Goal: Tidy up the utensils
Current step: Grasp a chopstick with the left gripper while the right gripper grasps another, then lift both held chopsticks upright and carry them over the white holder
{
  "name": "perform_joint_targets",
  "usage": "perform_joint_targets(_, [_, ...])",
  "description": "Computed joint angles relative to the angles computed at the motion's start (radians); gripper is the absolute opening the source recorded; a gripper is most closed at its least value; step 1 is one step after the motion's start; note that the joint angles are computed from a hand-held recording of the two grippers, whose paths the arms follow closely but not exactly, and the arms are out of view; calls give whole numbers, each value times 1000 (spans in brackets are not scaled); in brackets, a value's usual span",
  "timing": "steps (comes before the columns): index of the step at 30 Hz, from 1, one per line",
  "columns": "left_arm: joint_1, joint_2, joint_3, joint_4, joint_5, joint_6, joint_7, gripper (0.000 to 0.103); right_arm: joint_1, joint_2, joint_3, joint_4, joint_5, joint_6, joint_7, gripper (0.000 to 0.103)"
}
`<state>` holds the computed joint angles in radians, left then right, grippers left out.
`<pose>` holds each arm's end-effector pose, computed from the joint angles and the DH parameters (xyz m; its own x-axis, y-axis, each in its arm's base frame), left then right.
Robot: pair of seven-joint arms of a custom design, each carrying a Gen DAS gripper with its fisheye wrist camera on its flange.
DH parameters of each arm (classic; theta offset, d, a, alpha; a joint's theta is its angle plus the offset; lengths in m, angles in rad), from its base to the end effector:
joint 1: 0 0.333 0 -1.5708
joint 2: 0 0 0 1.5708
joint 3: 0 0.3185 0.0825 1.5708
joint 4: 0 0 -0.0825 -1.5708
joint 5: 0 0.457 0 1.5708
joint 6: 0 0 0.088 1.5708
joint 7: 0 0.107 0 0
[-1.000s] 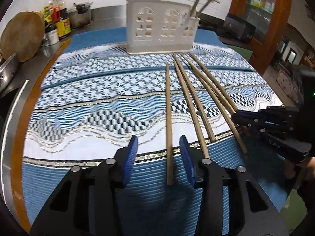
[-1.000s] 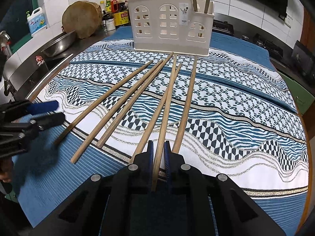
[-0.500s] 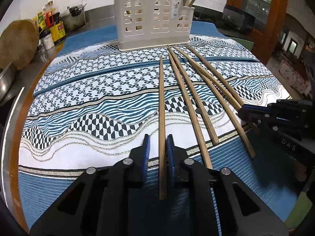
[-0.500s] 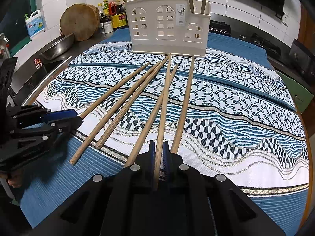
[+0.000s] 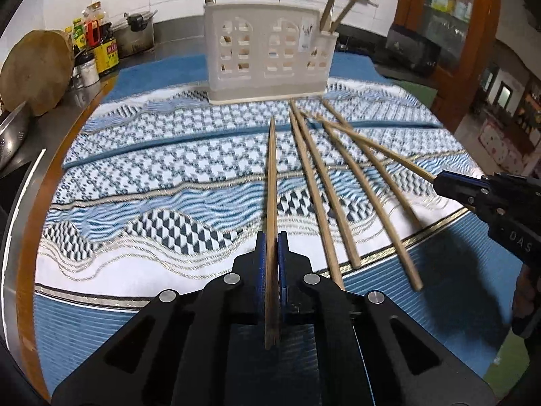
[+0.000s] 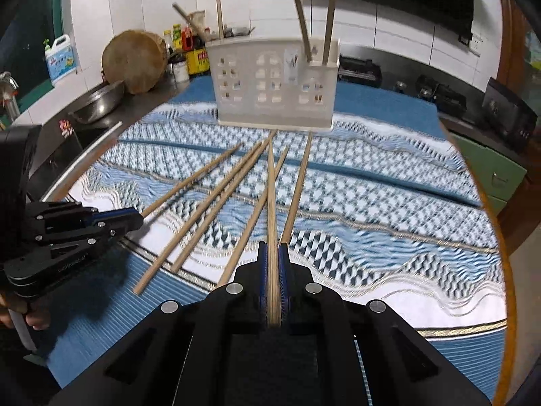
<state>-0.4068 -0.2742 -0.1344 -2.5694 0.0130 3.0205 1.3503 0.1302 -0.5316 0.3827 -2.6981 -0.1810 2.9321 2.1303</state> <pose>0.4514 -0.2721 0.3979 -0.3684 -0.9243 0.0996 -0.7238 0.2179 -0.6547 0.4112 0.2388 0.4251 0.1587 -0.9863 -0.0454 -0.7163 -0.0833 -0.6928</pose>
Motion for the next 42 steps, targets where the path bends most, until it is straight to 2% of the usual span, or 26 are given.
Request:
perform_joint_targets(4, [-45,-44,48,-21,-42,41,37,5,-5,-43,1,-3,4,21,0,7])
perform_joint_targets(13, [-94,-91,123,-31,-33,120,34,5,-49,-89,30,30,15,55,-26,7])
perform_joint_targets(15, [-130,-86,163,-25,-39,127,41,5,-54,-85,31,40,22,60,-35,7])
perform_joint_targets(17, [-192,-82,229,-18,-61,135,67,5,-61,-81,34,53,24,59,-45,7])
perform_joint_targets(24, [-294,-66,338,36,-140,101,173,5,-47,-50,-12,108,43,35,-108,7])
perform_joint_targets(26, [-341,-62,386,67,-192,76,232,5,-56,-51,-20,128,40,16,-124,7])
perform_joint_targets(28, [-334,-52,380,94,-213,59,263,5,-77,-58,-18,151,25,-11,-130,7])
perform_joint_targets(31, [-270,-30,322,132,-210,36,273,5,-97,-62,-26,182,7,-37,-138,7])
perform_joint_targets(34, [-263,-14,313,172,-256,5,324,5,-128,-59,-26,221,-22,-62,-140,7])
perform_joint_targets(42, [-161,21,214,271,-316,-38,400,5,-170,17,-41,363,-98,-101,-134,7])
